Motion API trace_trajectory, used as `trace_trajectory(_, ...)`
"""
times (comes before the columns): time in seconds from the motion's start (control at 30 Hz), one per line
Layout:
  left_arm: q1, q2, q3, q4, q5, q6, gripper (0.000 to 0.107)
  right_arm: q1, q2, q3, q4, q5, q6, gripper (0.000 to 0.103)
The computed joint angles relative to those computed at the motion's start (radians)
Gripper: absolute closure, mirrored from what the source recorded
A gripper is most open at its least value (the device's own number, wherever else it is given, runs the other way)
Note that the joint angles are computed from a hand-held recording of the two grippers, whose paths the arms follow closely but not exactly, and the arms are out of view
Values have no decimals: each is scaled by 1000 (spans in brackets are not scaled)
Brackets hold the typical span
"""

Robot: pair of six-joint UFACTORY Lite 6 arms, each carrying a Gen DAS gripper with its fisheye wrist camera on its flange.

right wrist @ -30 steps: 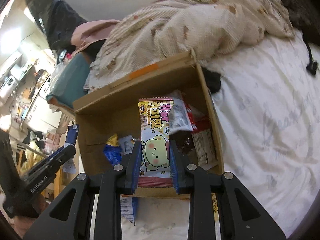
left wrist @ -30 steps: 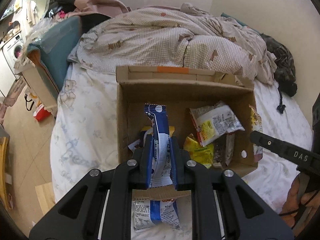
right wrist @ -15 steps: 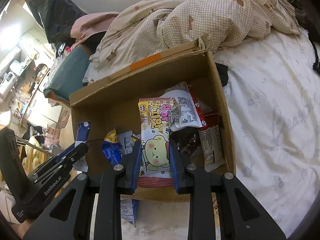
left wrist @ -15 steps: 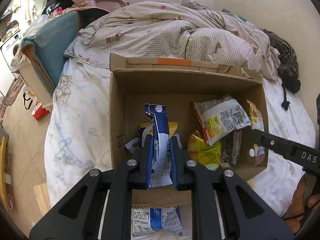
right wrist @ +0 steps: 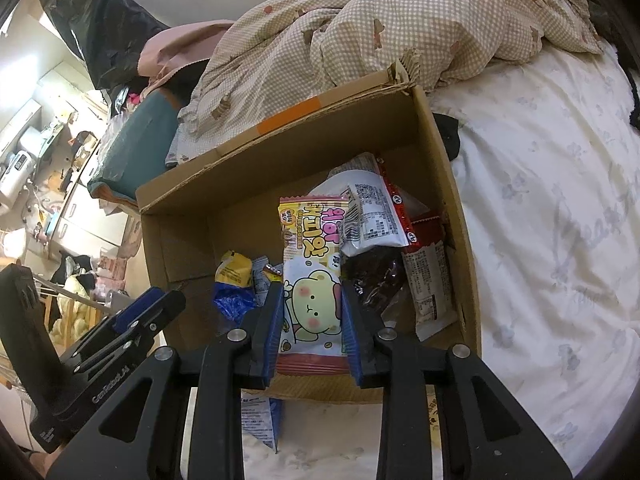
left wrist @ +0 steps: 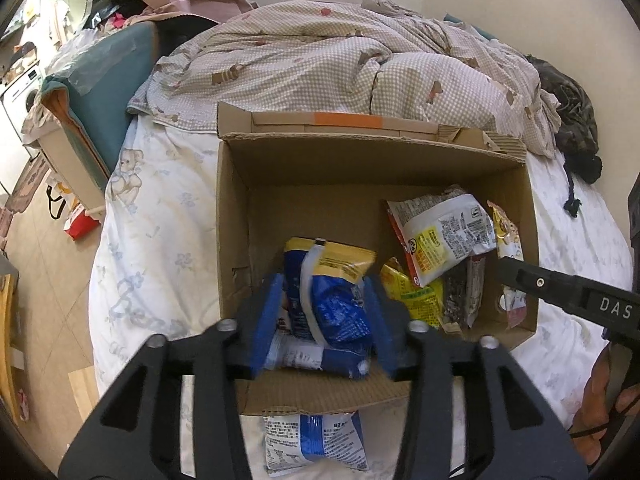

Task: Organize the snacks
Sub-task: 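Carry the snack stick and candy packet into the box and open both tools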

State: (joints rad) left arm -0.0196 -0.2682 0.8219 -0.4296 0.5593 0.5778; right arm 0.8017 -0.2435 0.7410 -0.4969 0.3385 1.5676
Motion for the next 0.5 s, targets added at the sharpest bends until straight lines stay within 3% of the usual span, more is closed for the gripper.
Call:
trace_trajectory(0.03, -1, -2, -1, 6, -1, -7, 55, 1, -1, -1, 2, 0, 2, 72)
trace_trajectory(0.1, 8, -10, -2, -4, 3, -5, 36, -2, -5, -6, 1, 0, 11, 72)
trace_trajectory(0.2, 54, -8, 5, -108, 46, 75, 23, -7, -10, -9, 6, 1, 7, 71)
trace_trajectory(0.23, 70, -2, 10, -139, 67, 97, 23, -8, -11, -8, 6, 8, 9, 68)
trace_trajectory(0.3, 84, 6, 17, -160, 89, 105, 22, -13, -19, -13, 15, 5, 6, 45)
trace_trajectory(0.33, 86, 6, 18, -162, 91, 104, 22, -14, -26, -19, 7, 1, 21, 29)
trace_trajectory(0.4, 91, 1, 15, -168, 92, 104, 22, 6, -53, -33, -99, 16, 143, 25)
trace_trajectory(0.5, 101, -6, 11, -173, 93, 108, 22, 16, -52, -20, -106, 41, 136, 25)
